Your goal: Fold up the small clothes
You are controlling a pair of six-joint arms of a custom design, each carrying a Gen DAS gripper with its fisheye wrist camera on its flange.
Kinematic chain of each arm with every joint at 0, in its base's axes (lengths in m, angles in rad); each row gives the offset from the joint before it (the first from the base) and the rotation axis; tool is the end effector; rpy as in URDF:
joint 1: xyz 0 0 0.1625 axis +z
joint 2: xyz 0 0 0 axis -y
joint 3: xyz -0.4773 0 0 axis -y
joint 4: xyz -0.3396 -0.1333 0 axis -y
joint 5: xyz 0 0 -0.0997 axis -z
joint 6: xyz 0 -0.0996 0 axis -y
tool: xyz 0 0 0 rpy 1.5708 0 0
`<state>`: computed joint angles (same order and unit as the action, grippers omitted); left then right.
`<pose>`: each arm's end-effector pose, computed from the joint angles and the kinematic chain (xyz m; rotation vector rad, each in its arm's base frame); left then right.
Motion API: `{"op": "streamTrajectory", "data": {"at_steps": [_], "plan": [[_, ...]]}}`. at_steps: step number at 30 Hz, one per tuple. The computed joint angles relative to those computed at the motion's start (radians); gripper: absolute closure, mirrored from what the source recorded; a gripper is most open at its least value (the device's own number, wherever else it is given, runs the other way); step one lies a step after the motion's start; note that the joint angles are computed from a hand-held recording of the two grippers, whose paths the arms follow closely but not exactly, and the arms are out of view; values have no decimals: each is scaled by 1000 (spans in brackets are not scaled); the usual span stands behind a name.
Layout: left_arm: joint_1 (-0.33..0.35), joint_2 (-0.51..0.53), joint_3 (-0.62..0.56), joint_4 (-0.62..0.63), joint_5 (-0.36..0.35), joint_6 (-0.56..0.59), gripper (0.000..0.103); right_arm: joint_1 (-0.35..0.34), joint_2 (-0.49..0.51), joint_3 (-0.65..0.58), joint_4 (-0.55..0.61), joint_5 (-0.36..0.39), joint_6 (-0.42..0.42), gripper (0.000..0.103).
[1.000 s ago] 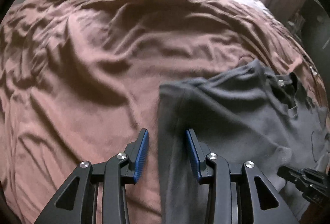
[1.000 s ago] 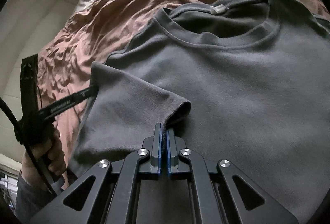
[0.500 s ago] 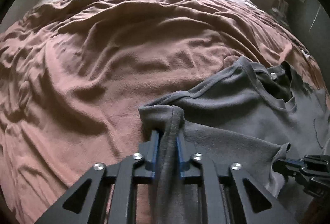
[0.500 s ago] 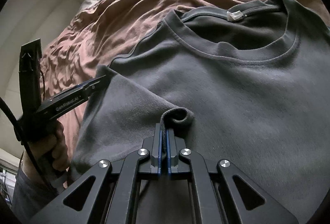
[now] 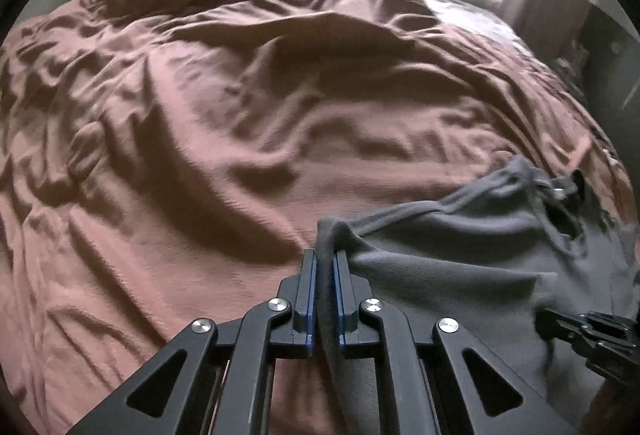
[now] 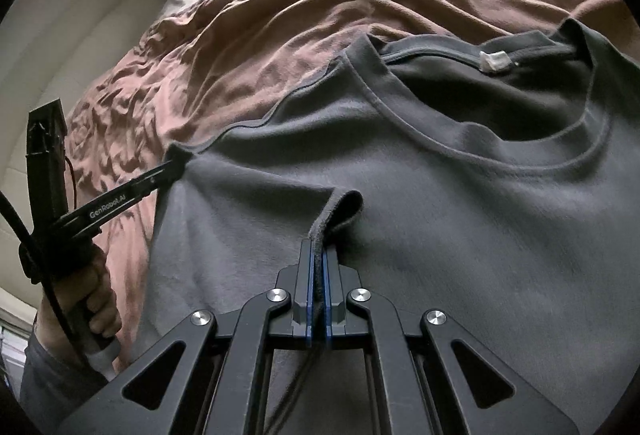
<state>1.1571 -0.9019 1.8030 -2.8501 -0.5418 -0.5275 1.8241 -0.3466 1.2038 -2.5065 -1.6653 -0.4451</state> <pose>-0.0484 -0.6541 0.2598 -0.3640 2.1906 -0.9425 0.3150 -0.7225 -0.0231 1.0342 -2.8568 0.1050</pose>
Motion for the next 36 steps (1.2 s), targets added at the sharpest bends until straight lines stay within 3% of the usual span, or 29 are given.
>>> {"op": "streamTrajectory", "data": {"at_steps": [7,8,9,11,16,19,23,30,36], "plan": [[17,-20,2,25,-23,-89,76,-25,6,-50,90,68,32,98],[11,-26,5,44,0,-110,68,-28,1,-47,98,74,29,92],[1,-33,15,59,30,-133,66,-30,-2,-45,102,74,26,81],[-8,-51,31,92,34,-166,66,-29,-18,-23,90,70,7,73],[-37,-93,80,148,-18,-185,66,-11,-66,59,8,52,-71,73],[-65,-116,104,242,-43,-223,66,-6,-103,113,4,93,-128,73],[-104,-141,167,250,-79,-265,66,10,-130,169,15,59,-187,76],[-170,-165,267,242,-115,-355,66,24,-158,234,45,29,-218,94],[-223,-179,321,291,-146,-436,66,34,-168,273,62,-24,-209,94]]}}
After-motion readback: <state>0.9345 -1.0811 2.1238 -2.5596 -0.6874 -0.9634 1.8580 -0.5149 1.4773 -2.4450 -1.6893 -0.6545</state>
